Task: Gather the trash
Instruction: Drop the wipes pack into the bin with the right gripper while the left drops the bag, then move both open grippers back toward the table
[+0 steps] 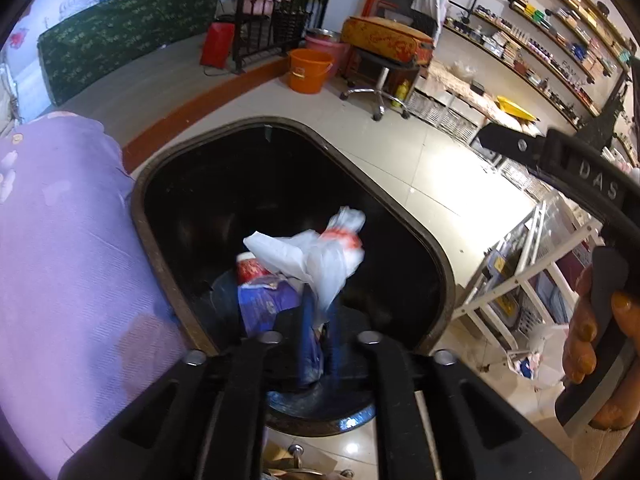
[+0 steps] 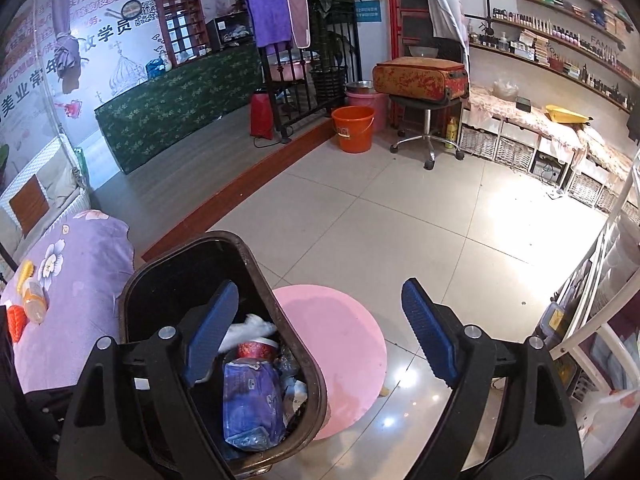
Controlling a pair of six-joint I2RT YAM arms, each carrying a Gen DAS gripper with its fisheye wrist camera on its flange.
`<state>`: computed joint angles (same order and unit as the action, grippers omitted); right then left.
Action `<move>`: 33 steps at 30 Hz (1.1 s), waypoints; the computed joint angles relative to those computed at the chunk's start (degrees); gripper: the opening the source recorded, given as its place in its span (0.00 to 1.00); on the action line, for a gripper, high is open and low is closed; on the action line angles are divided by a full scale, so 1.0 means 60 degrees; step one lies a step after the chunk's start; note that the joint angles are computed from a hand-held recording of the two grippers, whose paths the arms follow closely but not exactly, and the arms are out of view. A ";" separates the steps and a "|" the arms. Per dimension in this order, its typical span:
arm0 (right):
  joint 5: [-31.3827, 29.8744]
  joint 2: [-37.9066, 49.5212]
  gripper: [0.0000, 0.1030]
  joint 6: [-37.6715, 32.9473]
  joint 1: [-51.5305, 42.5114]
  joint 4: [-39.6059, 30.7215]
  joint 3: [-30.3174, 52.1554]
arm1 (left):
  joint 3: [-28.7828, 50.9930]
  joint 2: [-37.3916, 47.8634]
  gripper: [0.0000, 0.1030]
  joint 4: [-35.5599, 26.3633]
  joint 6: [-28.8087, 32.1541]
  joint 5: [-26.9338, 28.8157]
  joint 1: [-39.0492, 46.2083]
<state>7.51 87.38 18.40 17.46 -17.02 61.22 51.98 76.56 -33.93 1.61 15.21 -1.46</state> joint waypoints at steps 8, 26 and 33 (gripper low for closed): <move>-0.0409 0.0143 0.89 -0.0009 -0.0105 -0.0047 0.0152 | -0.0580 -0.1198 0.85 0.0269 0.0096 0.0270 0.0374; -0.1102 0.1461 0.89 -0.0063 0.2516 -0.0293 0.1843 | -0.1418 -0.3941 0.93 -0.0460 0.1961 0.0844 0.4704; -0.1307 0.2829 0.89 -0.0561 0.4246 -0.0816 0.3521 | -0.1015 -0.3120 0.93 -0.0944 0.3352 0.1831 0.8229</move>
